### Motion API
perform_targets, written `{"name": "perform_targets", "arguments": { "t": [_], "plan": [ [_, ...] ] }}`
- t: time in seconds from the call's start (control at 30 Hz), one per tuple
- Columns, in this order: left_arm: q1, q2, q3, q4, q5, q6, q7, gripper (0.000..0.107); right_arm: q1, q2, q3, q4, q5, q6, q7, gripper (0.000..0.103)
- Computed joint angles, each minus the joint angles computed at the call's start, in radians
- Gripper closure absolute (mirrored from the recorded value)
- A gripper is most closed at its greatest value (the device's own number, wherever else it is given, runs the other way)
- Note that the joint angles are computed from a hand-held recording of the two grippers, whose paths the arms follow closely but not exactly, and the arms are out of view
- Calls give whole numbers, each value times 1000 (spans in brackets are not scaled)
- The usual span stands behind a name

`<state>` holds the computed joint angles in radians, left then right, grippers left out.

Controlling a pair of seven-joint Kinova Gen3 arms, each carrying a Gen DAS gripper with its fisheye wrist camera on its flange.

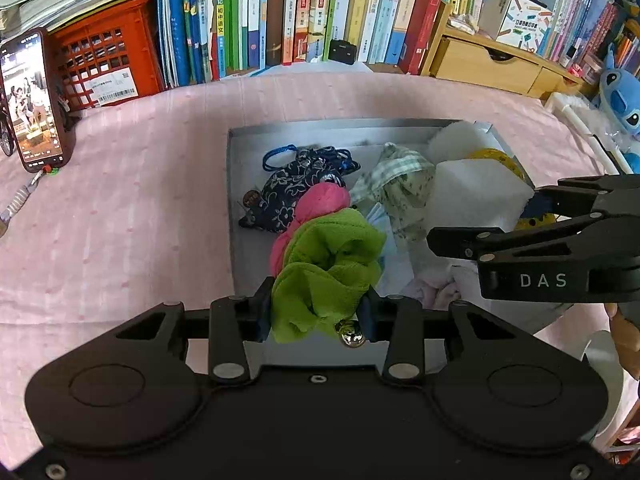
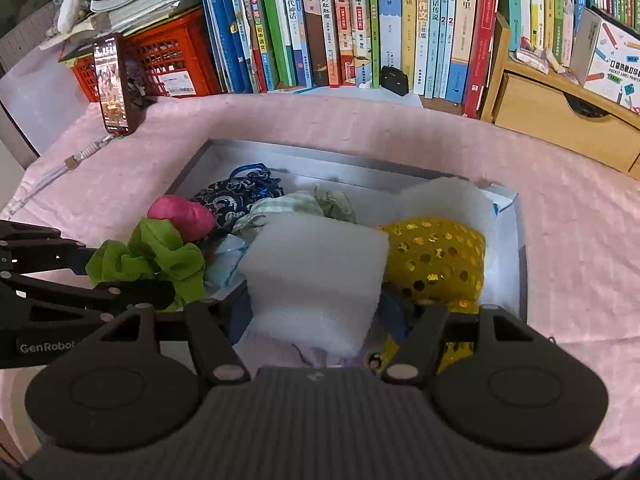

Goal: Organize soft objects
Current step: 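Carry the green scrunchie and white foam block over the white tray with both grippers, then open both grippers to drop the scrunchie and foam block into the tray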

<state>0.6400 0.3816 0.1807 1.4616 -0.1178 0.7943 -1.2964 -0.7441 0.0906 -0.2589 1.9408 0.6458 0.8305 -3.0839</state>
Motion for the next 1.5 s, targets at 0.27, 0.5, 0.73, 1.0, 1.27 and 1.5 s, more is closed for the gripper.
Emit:
{"name": "perform_targets", "arguments": {
  "t": [0.27, 0.5, 0.73, 1.0, 1.27, 1.5],
  "plan": [
    [10, 25, -3, -25, -7, 31, -5, 68, 1, 18, 6, -16, -20, 3, 37, 35],
    [13, 40, -3, -35, -2, 47, -17, 67, -7, 33, 13, -27, -34, 1, 78, 35],
    [14, 54, -6, -46, 4, 60, -15, 65, -10, 36, 21, -28, -41, -5, 93, 35],
    [24, 58, -14, -53, -10, 68, -4, 60, -11, 36, 23, -27, -44, -7, 100, 26],
    [26, 39, -16, -39, -20, 59, 13, 51, -9, 12, 17, -14, -37, -7, 71, 23],
    [20, 3, -12, -8, -21, 34, 33, 41, -16, -13, -5, -8, 0, 29, 10, 14]
  ]
}}
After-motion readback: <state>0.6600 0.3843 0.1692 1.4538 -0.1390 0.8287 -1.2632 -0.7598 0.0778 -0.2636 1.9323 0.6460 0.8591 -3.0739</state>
